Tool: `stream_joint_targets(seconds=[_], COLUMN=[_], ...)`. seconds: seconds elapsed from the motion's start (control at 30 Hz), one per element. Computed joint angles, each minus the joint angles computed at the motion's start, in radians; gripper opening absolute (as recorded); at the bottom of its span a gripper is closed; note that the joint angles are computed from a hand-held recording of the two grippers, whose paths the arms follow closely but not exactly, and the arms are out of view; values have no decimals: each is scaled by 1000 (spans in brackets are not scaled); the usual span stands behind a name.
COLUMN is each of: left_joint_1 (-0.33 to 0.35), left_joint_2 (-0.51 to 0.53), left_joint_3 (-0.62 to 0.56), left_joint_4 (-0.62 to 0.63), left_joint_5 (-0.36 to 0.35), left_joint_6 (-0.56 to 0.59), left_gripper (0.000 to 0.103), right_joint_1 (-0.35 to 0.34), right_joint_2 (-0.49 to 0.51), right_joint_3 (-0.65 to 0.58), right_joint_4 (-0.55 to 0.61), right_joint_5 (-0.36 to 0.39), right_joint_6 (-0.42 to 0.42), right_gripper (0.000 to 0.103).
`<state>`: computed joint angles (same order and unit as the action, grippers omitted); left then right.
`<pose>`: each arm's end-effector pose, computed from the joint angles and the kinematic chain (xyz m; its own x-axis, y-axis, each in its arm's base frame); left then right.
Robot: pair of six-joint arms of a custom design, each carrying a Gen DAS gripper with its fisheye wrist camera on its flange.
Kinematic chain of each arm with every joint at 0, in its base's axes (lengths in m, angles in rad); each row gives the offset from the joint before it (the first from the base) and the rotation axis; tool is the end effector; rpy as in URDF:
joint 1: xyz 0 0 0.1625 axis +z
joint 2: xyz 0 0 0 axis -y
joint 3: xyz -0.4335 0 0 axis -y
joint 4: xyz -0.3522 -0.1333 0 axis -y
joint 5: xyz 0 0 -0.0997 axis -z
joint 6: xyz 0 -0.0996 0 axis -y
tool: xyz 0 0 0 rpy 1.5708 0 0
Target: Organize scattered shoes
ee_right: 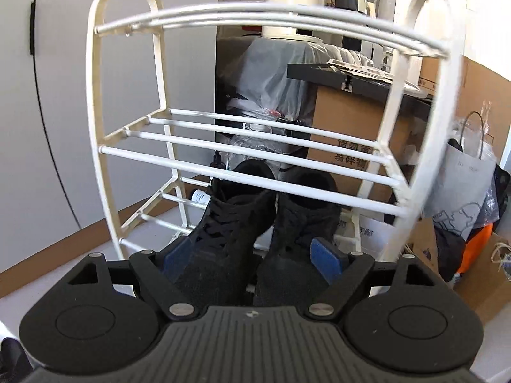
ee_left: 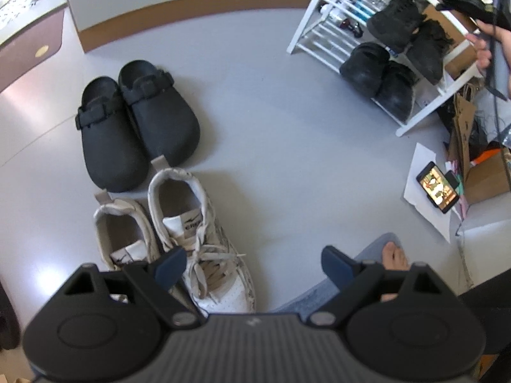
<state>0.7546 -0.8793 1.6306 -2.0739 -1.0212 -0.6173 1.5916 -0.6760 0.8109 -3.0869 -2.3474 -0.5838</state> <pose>-0.3172 -0.5526 0.1492 -0.8089 0.1939 -0.5551 0.2919 0.9519 -0.0928 0.0796 -0.7742 0.4709 -0.6048 0.4579 0.6515 -0.4042 0.5283 -0.7466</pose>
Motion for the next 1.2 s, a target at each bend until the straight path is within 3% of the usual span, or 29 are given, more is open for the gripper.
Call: stream_joint_targets(seconds=[0.1,0.2,0.6,0.93,1.2], left_joint_1=[-8,-18,-75,-96,-105], left_joint_2=[-7,-22,-107,-172,-182], left_joint_3=[4,18,91,144,152], left_joint_4=[6,7,-28,-18,-14], left_joint_5=[14,22,55,81,104], left_joint_6=[-7,-16,-42,-103,-126], left_gripper=[93,93,93,93,93], right_joint_1=[12,29,67,84,103], right_joint_2=[-83,-141,-357,-483,-583], right_joint_3=[98,185,465,631,770], right_joint_4=[62,12,67,88,192], right_joint_5=[-21,-16,13,59,106], right_joint_6=[126,94,222,190,203], right_gripper=[86,86,86,86,86])
